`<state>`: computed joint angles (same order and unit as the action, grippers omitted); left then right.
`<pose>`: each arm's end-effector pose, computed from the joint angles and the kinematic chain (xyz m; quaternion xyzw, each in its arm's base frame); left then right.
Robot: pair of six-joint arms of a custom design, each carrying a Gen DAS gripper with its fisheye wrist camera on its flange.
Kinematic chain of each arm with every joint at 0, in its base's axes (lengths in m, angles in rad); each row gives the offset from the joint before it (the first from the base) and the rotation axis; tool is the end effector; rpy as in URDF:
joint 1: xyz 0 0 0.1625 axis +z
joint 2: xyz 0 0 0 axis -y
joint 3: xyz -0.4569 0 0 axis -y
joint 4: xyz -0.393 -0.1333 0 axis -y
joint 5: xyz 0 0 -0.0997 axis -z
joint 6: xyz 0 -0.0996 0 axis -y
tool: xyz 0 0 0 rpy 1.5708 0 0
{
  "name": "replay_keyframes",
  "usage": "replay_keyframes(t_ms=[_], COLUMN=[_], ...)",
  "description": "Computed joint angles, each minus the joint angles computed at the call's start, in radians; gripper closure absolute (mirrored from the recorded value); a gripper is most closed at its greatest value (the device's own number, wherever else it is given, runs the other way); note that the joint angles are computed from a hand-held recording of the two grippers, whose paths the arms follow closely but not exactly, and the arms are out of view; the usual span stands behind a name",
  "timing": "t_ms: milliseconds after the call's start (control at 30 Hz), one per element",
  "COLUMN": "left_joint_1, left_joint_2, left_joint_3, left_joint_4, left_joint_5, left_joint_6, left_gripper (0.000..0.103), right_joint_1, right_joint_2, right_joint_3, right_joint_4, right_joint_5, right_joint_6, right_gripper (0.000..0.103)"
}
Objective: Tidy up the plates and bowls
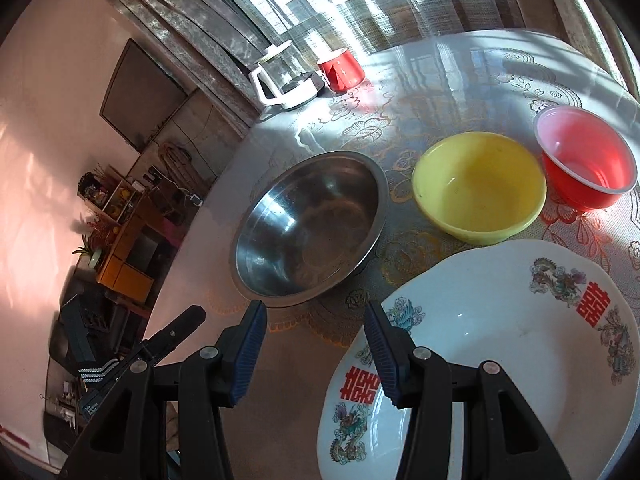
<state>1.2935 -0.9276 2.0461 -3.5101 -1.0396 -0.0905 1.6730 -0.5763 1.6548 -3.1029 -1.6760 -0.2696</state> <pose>0.0189 -0.6049 0.1890 -0.0218 0.8907 -0.4225 0.1662 0.1938 -0.6857 0.0198 0.1682 -0.9585 0.2195 0.0698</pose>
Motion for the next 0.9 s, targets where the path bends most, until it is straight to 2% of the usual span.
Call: replay_keyframes(t_ms=[100,367,467,533,633,800,833,900], left_joint_1=[0.004,0.004,0.012,0.022,0.033,0.051,0.048,0.032], left_joint_2=[0.001,0.049,0.066,0.078,0.096,0.108,0.11,0.112], left_joint_3=[-0.029,-0.13,-0.179,-0.212,-0.247,-0.268,-0.267,-0.249], left_joint_4=[0.018,0.066,0.139,0.191,0.242,0.286,0.284,0.249], left_joint_5=[-0.028,-0.037,-0.04,-0.058,-0.063,-0.14,-0.14,-0.114], left_joint_6=[-0.004,0.049,0.051,0.045,0.021,0.012,0.025,0.063], left_gripper=[0.021,0.023,0.037,0.051,0.058,0.07,0.076,0.078], right_joint_1=[0.008,0.008,0.009,0.014,0.023,0.023,0.025,0.032], right_joint_2=[0.023,0.083,0.098,0.112,0.133,0.157,0.161,0.17], right_joint_3=[-0.041,-0.158,-0.191,-0.214,-0.244,-0.278,-0.282,-0.283], right_joint_4=[0.022,0.079,0.098,0.104,0.106,0.127,0.128,0.113], right_joint_5=[-0.031,-0.099,-0.113,-0.124,-0.166,-0.182,-0.189,-0.203], right_joint_6=[0.019,0.058,0.06,0.047,0.025,-0.001,-0.007,-0.037], right_gripper=[0.052,0.052,0.052,0.05,0.049,0.049,0.049,0.05])
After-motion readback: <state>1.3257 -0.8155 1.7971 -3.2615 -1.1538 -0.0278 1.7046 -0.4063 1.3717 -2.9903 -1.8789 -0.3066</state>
